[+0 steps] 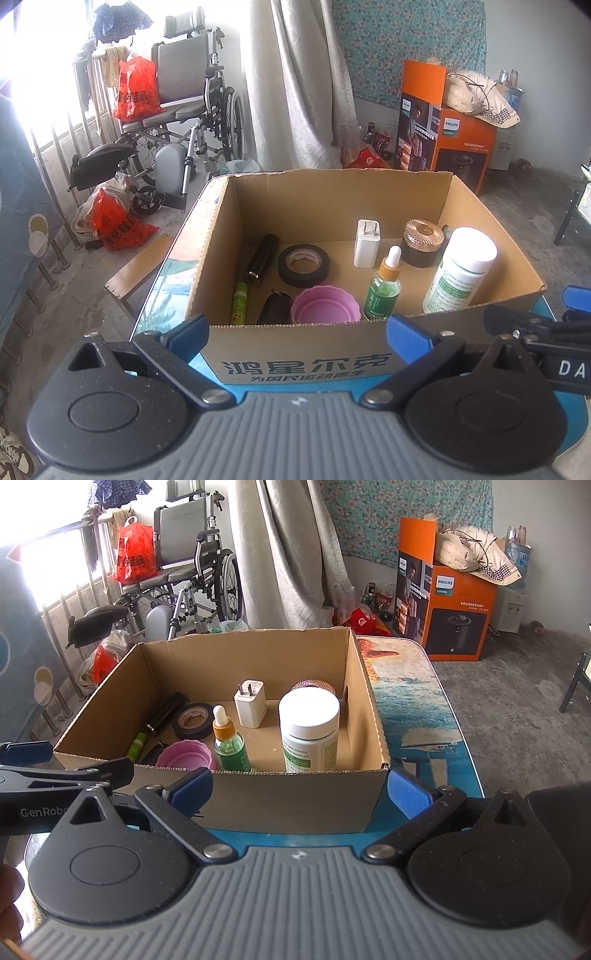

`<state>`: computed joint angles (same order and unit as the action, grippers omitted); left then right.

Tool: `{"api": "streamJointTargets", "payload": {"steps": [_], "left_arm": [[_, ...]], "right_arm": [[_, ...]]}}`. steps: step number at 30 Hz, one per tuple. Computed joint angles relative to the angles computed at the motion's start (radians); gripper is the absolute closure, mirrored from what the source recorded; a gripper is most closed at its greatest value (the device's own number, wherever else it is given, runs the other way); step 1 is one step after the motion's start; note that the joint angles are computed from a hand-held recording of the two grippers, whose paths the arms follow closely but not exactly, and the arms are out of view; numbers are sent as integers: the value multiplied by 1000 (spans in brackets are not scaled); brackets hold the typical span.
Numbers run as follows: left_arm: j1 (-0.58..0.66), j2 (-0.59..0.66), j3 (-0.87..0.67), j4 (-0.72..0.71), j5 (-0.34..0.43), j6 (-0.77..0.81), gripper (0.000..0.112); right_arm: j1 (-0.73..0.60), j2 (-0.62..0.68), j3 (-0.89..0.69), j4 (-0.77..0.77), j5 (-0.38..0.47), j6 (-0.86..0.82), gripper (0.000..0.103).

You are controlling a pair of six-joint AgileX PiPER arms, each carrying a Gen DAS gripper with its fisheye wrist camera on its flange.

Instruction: Organize rigid objects

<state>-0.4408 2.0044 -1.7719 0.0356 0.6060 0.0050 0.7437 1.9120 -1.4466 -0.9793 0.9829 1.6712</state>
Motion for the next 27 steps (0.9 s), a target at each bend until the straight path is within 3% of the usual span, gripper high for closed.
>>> {"api": "streamJointTargets", "payload": {"steps": [27], "left_arm": [[4, -5, 8, -18, 13, 19, 10]], "right_arm": [[8, 2, -8, 19, 19, 0, 2]]}}
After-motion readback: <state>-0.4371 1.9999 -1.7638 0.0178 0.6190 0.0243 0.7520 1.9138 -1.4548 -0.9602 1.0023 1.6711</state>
